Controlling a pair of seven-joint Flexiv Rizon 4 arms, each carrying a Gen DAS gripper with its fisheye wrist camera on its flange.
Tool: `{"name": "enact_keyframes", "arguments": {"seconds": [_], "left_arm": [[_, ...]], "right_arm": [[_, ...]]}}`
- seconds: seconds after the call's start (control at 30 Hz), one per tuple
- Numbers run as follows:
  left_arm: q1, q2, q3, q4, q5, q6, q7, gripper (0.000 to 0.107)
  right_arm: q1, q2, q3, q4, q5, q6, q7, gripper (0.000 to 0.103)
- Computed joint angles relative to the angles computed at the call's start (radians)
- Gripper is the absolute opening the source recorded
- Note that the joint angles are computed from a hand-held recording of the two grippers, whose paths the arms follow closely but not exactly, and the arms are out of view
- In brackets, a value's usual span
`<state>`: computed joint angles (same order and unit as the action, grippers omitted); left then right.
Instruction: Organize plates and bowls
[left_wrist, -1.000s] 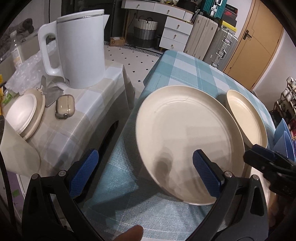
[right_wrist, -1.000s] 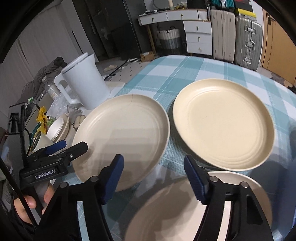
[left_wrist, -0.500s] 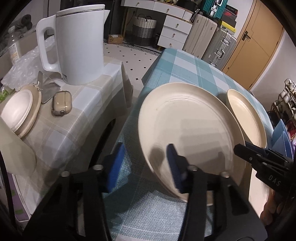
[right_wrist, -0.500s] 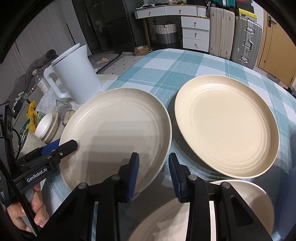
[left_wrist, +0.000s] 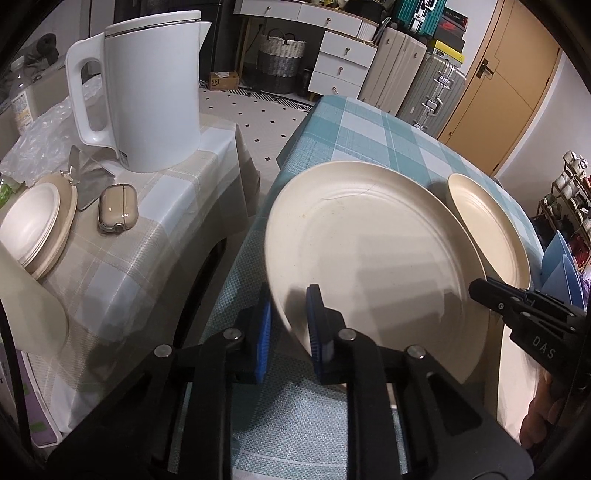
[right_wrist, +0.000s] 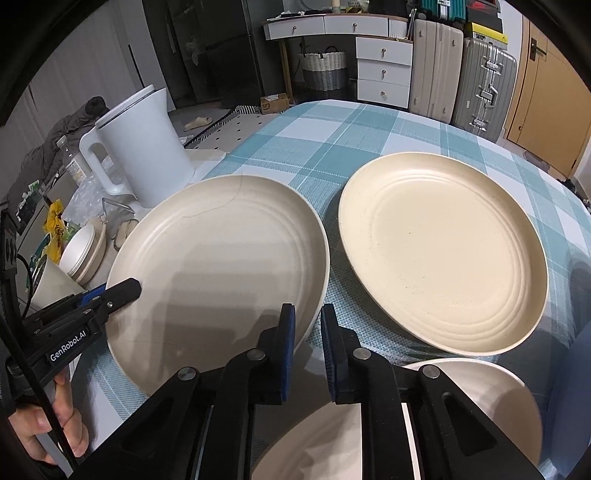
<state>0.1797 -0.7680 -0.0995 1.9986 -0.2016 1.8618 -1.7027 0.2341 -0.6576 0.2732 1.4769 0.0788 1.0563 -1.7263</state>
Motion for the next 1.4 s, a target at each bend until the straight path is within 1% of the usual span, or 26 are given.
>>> {"name": "enact_keyframes", "arguments": {"seconds": [0.2,0.47,0.57,0.9,1.07,1.23,1.4], "left_arm": [[-0.020,0.002,0.020,-0.001,-0.006,0.000,0.002,0.015],[-0.067,0.032,0.067,0.027,-0.018,0.036,0.005,0.015],[-0.068,0.048,0.067,0.044,-0.015,0.052,0.006,0.015],[-0.113,0.109,0.085,0.085,-0.010,0.094,0.022,0.015],[-0.165,0.133,0.102,0.095,-0.023,0.099,0.041,0.015],[-0.197,0.149,0.096,0.099,-0.027,0.097,0.058,0.015],[-0.211,0.161,0.078,0.103,-0.017,0.096,0.066,0.015]], "right_arm": [[-0.002,0.005,0.002,0.011,0.002,0.015,-0.010,0.015],[-0.008,0.027,0.013,0.039,0.013,0.048,-0.017,0.015],[-0.013,0.041,0.016,0.051,0.018,0.060,-0.020,0.015],[-0.032,0.124,0.010,0.133,0.034,0.121,-0.003,0.015],[-0.048,0.168,0.005,0.184,0.042,0.149,0.010,0.015],[-0.070,0.213,0.000,0.233,0.055,0.169,0.025,0.015],[-0.094,0.260,-0.005,0.285,0.073,0.191,0.032,0.015]]}}
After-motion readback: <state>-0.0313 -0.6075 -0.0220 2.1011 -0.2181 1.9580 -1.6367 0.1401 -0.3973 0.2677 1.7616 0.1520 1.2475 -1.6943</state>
